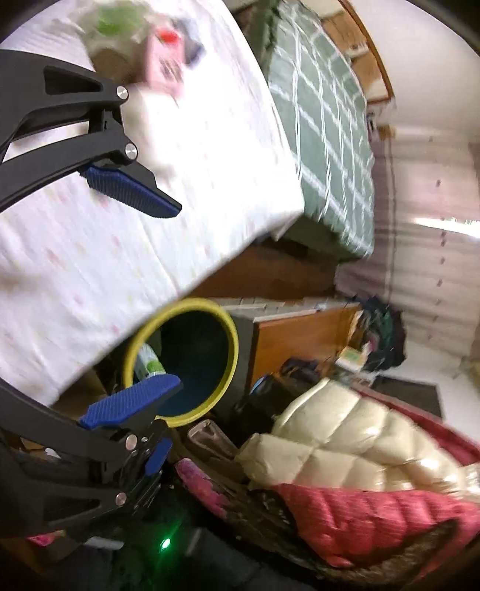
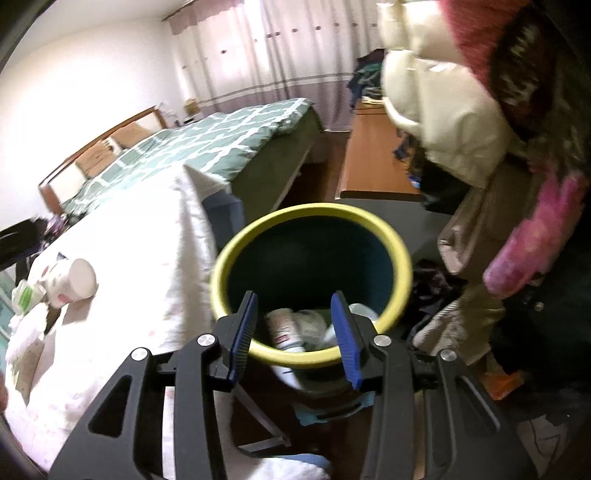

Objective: Collect trash
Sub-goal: 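Move the right tool back to the table toward the white foam netting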

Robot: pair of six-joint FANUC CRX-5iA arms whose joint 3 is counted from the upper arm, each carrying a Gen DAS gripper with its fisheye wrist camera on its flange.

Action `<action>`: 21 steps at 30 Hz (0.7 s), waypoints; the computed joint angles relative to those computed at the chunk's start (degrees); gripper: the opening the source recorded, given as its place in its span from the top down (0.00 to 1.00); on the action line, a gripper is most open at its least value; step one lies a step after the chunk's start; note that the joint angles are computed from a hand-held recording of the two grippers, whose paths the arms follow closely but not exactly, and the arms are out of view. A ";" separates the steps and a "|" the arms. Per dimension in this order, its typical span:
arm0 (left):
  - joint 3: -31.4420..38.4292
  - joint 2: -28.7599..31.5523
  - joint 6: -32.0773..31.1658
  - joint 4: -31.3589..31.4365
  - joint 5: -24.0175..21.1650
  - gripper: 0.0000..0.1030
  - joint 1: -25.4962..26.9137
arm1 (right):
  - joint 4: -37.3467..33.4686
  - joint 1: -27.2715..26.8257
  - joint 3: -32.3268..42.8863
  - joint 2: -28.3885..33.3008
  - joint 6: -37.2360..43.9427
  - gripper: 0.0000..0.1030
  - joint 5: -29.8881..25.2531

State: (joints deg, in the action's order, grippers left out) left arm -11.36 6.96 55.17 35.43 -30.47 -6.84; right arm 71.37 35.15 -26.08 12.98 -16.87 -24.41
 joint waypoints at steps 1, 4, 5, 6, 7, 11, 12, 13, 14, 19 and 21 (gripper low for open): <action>-2.61 -2.47 -0.57 0.39 0.87 0.13 1.35 | -0.73 0.62 0.81 0.52 1.37 0.60 0.32; -8.71 -8.76 -0.87 0.13 2.02 0.13 5.79 | -2.96 2.23 3.25 2.13 5.07 0.59 0.99; -10.71 -11.11 -0.03 -0.64 2.46 0.13 7.72 | -4.75 2.96 4.57 2.97 7.48 0.59 1.62; -12.00 -12.73 1.02 -1.61 2.85 0.13 9.11 | -6.58 3.55 5.81 3.67 9.71 0.59 2.00; -13.38 -14.52 2.20 -2.68 3.19 0.13 10.77 | -8.43 4.25 7.18 4.48 12.08 0.59 2.30; -19.47 -21.21 3.15 -2.30 3.52 0.12 17.90 | -18.11 7.46 14.08 8.04 23.94 0.58 2.99; -21.01 -22.72 2.54 -1.27 3.40 0.12 19.70 | -20.67 8.04 15.71 8.76 26.70 0.58 3.04; -22.29 -23.86 1.67 -0.11 3.37 0.12 21.05 | -23.19 8.84 17.69 9.67 29.66 0.58 2.92; -23.30 -24.62 0.82 0.88 3.51 0.12 21.88 | -24.39 9.60 19.32 10.53 31.53 0.57 2.71; -28.06 -28.58 -5.95 6.87 3.71 0.12 26.90 | -33.70 13.18 28.80 15.04 42.97 0.55 0.55; -29.61 -29.67 -9.00 9.84 3.64 0.12 28.44 | -39.17 14.64 33.16 16.82 49.12 0.55 -0.74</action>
